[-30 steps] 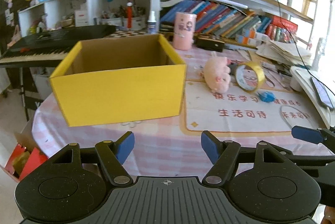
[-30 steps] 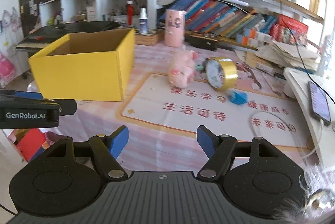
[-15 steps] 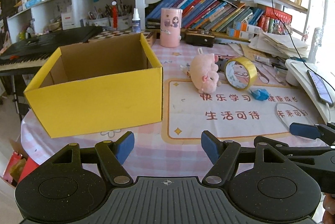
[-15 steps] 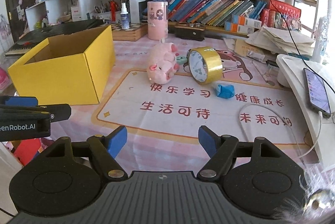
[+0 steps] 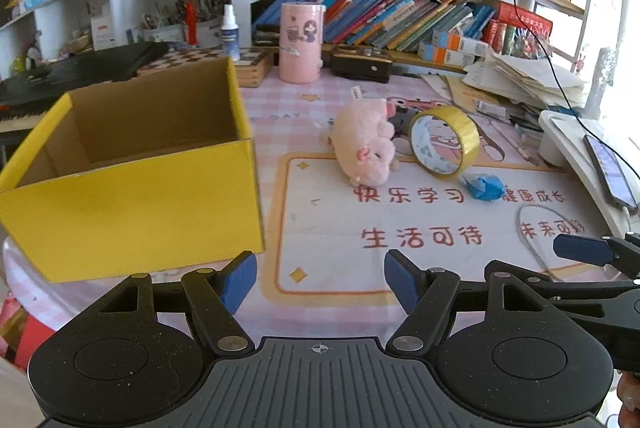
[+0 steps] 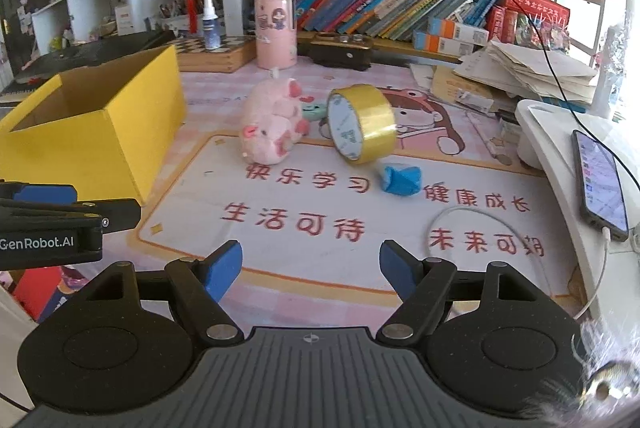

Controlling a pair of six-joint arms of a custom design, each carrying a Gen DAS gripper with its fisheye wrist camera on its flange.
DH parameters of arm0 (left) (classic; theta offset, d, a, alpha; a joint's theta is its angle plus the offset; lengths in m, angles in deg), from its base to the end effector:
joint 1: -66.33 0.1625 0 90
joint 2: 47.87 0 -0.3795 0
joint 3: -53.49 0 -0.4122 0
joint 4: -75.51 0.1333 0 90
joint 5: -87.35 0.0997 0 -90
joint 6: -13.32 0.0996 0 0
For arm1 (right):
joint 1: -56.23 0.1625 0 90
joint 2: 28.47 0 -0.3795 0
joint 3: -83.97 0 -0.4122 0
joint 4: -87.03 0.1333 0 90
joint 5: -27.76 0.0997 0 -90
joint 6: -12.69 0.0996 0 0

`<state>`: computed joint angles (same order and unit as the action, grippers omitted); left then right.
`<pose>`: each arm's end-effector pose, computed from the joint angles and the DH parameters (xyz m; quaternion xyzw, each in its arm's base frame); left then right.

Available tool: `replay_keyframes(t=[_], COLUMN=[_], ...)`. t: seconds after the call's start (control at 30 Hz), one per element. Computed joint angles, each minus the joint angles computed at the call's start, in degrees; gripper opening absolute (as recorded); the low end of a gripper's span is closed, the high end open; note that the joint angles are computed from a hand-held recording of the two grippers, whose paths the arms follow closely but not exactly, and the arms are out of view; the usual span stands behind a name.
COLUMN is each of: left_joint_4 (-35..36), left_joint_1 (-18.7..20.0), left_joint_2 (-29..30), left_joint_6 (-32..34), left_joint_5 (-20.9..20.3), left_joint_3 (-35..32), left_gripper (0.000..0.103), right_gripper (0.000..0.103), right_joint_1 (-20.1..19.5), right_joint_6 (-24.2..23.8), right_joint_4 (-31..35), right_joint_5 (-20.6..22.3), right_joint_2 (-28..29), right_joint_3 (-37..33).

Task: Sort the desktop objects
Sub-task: 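Withdraw both open tools from the box back toward the desk mat, then grasp the blue soft object with right tool while left tool approaches the pink pig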

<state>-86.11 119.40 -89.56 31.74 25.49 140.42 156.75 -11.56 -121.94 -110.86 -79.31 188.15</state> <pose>-0.2777 -0.6695 0.0878 0.3895 0.8621 -0.2565 0.1980 0.1647 -0.5663 0.1897 0.0159 -0.7976 0.4490 0.4025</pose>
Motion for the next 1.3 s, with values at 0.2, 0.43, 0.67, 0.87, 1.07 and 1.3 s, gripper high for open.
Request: replay_keyframes(t=[0.2,0.43,0.67,0.87,1.07,1.3], left_joint_4=[1.1,0.76,2.33,3.78,5.59,7.43], left_joint_1=[-0.69,-1.79,-2.78,-3.22,-3.12,-2.64], left_joint_2=[3.71,7.63,11.32,14.53,18.44,24.11], left_joint_6=[-1.13,-3.26,-5.13,-6.9,-8.98,-8.95], left_joint_5=[-0.18,1.63,4.14,6.5,8.23,10.15], left_joint_3=[-3.58,-7.41,-11.42,-15.35,-20.88,-29.35], left_gripper=[0.072,0.072,0.072,0.072,0.072,0.072], right_gripper=[0.074,0.074,0.074,0.074,0.074,0.073], right_joint_1=[-2.14,-4.9,-7.63,-9.71,-11.85,-13.62], right_joint_6=[-1.27,-3.64,-3.93,-3.16,-1.54,-0.97], right_joint_4=[1.95,4.94,9.84,14.45,18.86,22.67], right_joint_5=[1.36,5.06,8.79,11.35,13.45,14.41], right_joint_2=[-2.0,-4.3,-6.45,-7.57,-7.33,-5.28], right_joint_3=[-0.39,-1.33,-2.16,-3.36,-6.06,-10.33])
